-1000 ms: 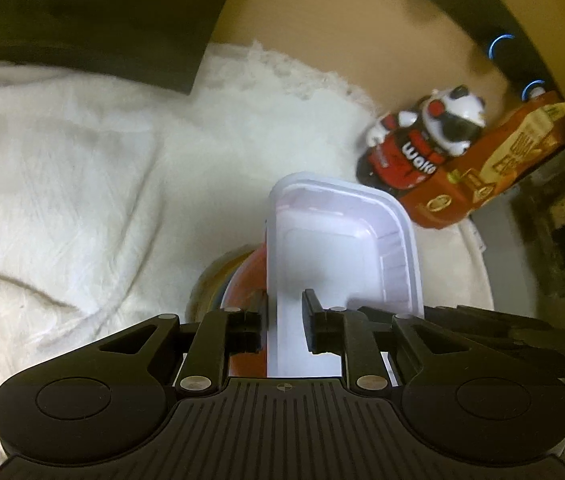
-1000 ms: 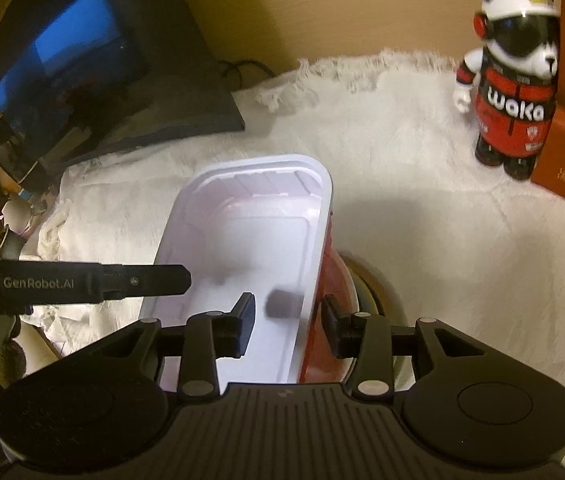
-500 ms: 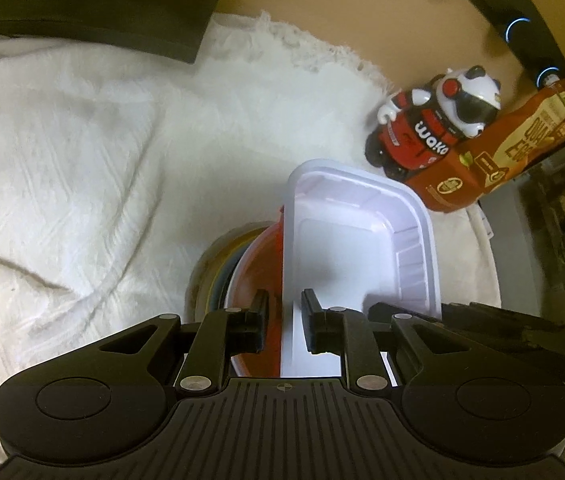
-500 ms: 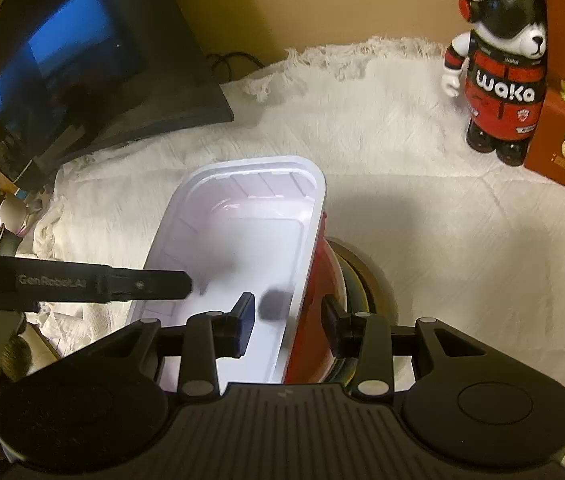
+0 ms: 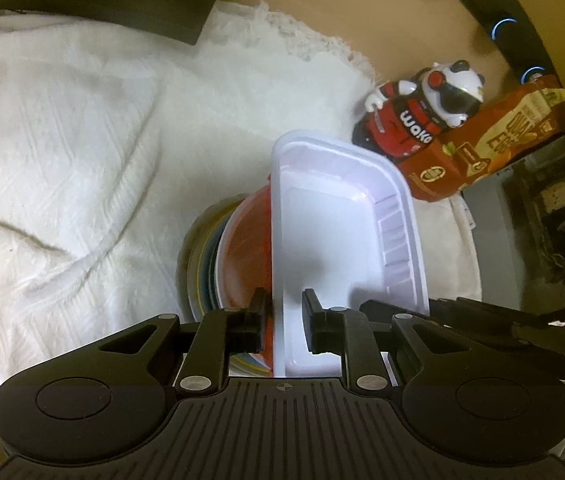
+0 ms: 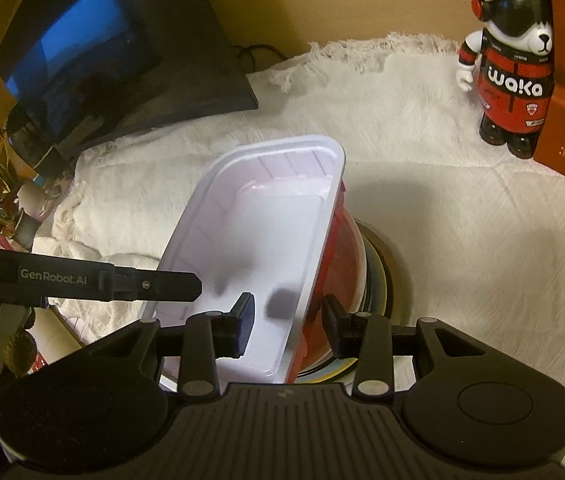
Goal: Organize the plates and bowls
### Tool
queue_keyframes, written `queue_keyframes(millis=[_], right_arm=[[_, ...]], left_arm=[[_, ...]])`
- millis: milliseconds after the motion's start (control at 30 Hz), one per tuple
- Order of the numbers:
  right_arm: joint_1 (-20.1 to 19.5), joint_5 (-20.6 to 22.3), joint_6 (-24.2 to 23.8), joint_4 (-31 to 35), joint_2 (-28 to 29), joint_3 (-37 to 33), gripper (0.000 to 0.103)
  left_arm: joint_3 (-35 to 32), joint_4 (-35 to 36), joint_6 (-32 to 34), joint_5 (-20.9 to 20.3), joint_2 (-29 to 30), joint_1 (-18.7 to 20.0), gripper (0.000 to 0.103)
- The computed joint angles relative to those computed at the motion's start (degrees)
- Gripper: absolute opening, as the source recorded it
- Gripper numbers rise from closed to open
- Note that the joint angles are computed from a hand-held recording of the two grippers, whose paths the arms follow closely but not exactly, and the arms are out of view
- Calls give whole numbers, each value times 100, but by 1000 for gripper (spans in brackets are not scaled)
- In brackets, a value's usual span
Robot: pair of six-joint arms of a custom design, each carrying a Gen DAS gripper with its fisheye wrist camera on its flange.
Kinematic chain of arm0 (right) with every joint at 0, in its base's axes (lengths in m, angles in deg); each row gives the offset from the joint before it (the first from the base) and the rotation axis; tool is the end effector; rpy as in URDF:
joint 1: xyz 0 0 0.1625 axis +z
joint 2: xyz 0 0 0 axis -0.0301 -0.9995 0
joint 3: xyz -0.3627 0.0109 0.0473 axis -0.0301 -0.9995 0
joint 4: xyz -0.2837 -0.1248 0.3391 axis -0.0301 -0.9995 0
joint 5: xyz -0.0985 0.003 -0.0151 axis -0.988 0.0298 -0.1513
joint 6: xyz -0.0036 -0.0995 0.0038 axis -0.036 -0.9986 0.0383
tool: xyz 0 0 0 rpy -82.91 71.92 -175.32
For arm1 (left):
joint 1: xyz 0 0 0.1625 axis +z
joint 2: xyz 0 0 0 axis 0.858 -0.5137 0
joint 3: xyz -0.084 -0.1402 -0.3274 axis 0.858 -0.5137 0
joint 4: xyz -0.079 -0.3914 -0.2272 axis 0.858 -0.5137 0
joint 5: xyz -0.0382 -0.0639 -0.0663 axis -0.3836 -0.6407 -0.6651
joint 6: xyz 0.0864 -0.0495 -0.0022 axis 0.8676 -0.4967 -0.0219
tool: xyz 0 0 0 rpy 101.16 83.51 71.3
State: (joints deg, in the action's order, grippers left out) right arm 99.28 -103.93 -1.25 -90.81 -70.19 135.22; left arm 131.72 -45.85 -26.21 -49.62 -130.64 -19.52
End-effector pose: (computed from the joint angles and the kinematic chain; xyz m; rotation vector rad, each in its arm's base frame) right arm 0.1946 -0.6077 0.3454 0.8308 -2.7432 0.3716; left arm -0.3516 -0.5443 0.1933 -0.2856 2.6732 -0.8229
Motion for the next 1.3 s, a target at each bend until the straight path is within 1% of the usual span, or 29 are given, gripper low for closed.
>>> queue_keyframes(millis=[167, 367, 1100, 1300], right_arm=[[-48, -9, 38, 124, 14, -19, 38], [-74, -101, 118, 78, 57, -6, 38], [-59, -43, 130, -80, 38, 27, 38], [-37, -97, 127, -214, 25, 46, 38]], left_arm=[[56, -85, -26, -41, -37, 19, 21], [89, -253, -102, -156, 18, 109, 20], [132, -310, -184, -8, -57, 105, 20], [16, -169, -216, 149, -26, 75, 20]])
